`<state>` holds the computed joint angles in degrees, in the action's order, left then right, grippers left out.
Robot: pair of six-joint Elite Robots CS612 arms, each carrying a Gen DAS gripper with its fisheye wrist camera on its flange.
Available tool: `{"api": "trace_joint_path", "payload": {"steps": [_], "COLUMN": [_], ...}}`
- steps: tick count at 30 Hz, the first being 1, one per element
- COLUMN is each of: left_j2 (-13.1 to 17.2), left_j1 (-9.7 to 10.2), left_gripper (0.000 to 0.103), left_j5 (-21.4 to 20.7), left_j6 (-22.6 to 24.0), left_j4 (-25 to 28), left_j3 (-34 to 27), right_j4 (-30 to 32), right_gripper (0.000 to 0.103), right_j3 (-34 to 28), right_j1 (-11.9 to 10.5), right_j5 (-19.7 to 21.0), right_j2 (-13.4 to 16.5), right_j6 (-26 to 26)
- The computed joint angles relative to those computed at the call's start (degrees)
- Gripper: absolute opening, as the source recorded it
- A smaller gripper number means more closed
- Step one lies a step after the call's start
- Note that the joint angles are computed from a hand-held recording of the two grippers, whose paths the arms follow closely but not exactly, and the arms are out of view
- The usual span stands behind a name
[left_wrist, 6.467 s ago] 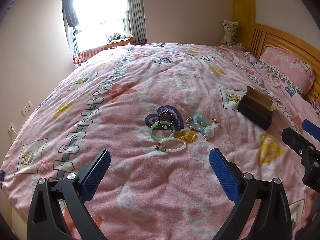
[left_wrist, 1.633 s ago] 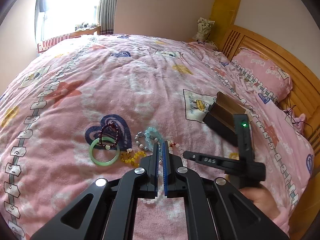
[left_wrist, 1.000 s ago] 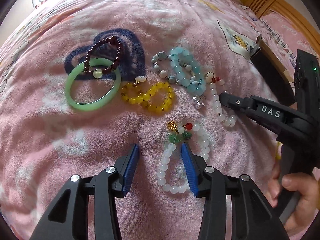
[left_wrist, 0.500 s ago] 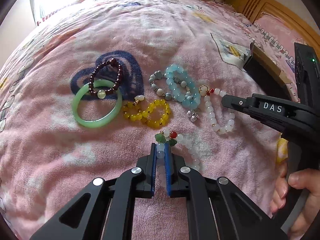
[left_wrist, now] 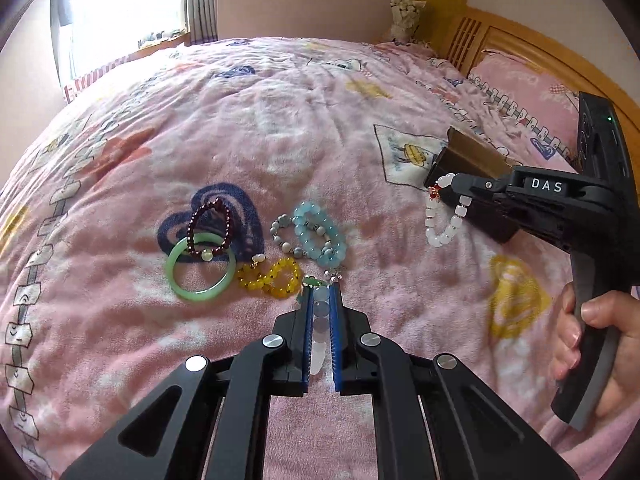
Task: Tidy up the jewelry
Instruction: 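Carry both white bracelets into the black box and open both tools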
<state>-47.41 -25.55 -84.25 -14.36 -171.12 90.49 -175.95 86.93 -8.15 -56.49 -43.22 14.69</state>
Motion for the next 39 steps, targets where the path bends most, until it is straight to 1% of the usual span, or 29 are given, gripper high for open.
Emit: {"api": "trace_joint_path", "payload": {"steps": [6, 10, 14, 16, 20, 23, 27, 30, 32, 35, 36, 39], "left_j2": [-0.5, 0.1, 1.5, 2.7, 5.5, 7.8, 11.1, 13.2, 14.2, 15.2, 15.5, 15.8], "left_j1": [-1.00, -1.54, -2.28, -2.64, -3.40, -3.94, -4.50, -4.50, -4.65, -4.83, -4.81, -4.65], "left_gripper": [0.009, 0.009, 0.009, 0.009, 0.009, 0.009, 0.009, 0.009, 0.009, 0.009, 0.009, 0.010], "left_j5": [1.7, 1.7, 1.6, 1.3, 1.0, 0.9, 0.5, -1.5, -1.7, -2.6, -2.9, -3.7], "left_j6": [2.4, 3.8, 5.4, 5.8, 6.8, 7.7, 8.7, 8.0, 7.9, 8.5, 8.2, 6.0], "left_j4": [-0.4, 0.6, 2.1, 3.2, 5.3, 6.7, 8.5, 10.2, 10.5, 10.5, 10.5, 10.9], "left_j3": [-1.3, -4.0, -7.8, -10.3, -15.8, -19.8, -25.5, -29.3, -30.8, -32.3, -32.7, -33.0], "right_j4": [-5.2, -8.1, -10.2, -12.1, -12.2, -12.6, -12.9, -13.0, -13.1, -13.4, -13.8, -14.6], "right_gripper": [0.011, 0.011, 0.011, 0.011, 0.011, 0.011, 0.011, 0.011, 0.011, 0.011, 0.014, 0.017], "right_j3": [1.9, 3.1, 4.0, 4.0, 3.0, 2.0, 0.7, -0.4, -1.1, -1.5, -1.5, -1.1], "right_j1": [-1.4, -2.3, -3.0, -3.7, -4.9, -5.7, -6.2, -6.3, -6.5, -6.5, -6.5, -6.5], "right_j5": [0.0, -1.9, -5.3, -5.9, -7.1, -6.7, -6.9, -6.6, -5.3, -5.4, -5.5, -6.5], "right_j2": [-2.1, -3.5, -4.3, -4.1, -3.2, -2.0, -0.6, 0.7, 1.4, 1.9, 1.9, 1.7], "right_j6": [1.4, 1.1, -0.2, 1.1, -0.2, 0.2, 0.6, 1.3, 2.2, 2.5, 2.4, 3.2]}}
